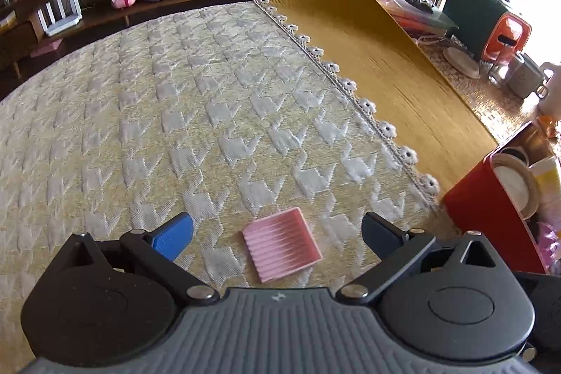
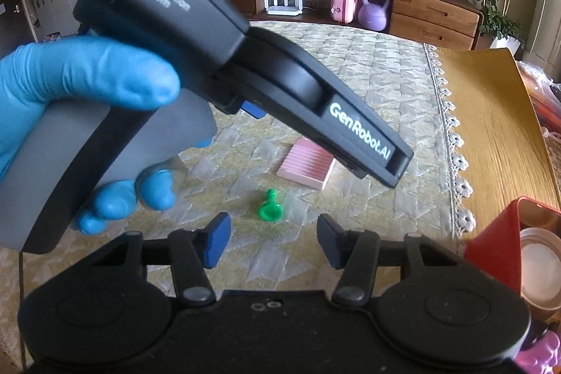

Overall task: Organize rigid objects
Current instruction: 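Grasp the pink comb with the left tool while the right tool grasps the green pawn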

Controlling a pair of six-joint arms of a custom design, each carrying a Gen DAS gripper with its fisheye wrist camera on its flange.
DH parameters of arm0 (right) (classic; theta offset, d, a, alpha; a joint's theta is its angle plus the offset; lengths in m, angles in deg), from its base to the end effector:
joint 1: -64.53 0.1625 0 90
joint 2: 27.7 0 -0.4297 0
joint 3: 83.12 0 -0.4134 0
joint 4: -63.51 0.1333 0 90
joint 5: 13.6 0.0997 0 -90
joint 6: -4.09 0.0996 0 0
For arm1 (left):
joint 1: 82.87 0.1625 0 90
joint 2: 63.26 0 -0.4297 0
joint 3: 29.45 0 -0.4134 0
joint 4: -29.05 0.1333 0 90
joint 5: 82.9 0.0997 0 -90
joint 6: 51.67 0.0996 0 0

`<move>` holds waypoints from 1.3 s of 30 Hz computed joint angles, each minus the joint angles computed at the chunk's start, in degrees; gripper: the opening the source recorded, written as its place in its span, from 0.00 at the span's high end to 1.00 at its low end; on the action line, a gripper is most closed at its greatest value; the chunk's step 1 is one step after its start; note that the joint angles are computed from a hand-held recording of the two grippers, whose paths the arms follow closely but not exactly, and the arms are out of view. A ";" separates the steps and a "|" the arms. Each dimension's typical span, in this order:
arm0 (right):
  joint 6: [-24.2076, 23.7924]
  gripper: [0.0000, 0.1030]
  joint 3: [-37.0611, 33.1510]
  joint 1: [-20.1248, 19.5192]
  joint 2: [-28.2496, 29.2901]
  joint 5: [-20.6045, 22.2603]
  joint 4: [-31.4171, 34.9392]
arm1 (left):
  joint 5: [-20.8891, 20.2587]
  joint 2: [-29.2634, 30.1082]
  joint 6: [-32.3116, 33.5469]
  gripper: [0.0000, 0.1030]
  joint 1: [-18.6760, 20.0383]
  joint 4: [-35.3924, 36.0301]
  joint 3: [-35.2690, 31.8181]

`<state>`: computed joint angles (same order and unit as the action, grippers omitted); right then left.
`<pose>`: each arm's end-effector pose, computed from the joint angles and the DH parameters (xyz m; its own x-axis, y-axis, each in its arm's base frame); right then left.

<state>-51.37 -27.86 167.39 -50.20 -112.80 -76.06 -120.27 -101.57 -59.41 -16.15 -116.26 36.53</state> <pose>0.3077 -0.8206 0.0380 -0.3760 -0.8678 0.3250 -0.9220 0.3853 -0.0379 -0.1288 -0.8369 0.2296 -0.7440 -0.2075 -0.6351 0.2522 0.7930 -0.5545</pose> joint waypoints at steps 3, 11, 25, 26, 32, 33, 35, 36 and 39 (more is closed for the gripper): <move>0.03 0.51 -0.40 0.03 0.56 -0.06 -0.25 | 0.66 0.38 0.99 0.01 0.16 -0.94 -0.04; -0.12 0.58 -0.96 0.05 1.78 -0.23 -1.48 | 0.12 0.09 2.29 0.14 0.84 -4.00 1.81; -4.25 0.77 0.74 0.59 1.83 -1.34 -4.86 | 0.84 0.04 8.28 0.51 0.59 -9.95 4.00; -4.56 0.80 1.01 0.60 1.73 -1.39 -5.19 | 0.54 -0.10 8.50 0.55 0.58 -10.23 4.22; -4.72 0.87 1.78 0.54 1.36 -1.34 -5.85 | -0.13 -0.44 8.53 0.56 0.64 -10.32 4.52; -4.63 0.87 1.94 0.48 1.23 -1.28 -6.02 | -0.09 -0.44 8.47 0.56 0.62 -10.44 4.56; -4.13 0.87 2.45 0.29 0.69 -1.00 -6.29 | 0.15 -0.41 8.58 0.56 0.55 -10.90 4.73; -3.48 0.87 2.74 0.11 0.23 -0.71 -5.79 | 0.30 -0.41 8.58 0.56 0.51 -11.13 4.88; -3.06 0.87 4.85 -0.44 -1.74 -0.16 -5.91 | 0.56 -0.53 8.36 0.56 0.35 -11.39 5.30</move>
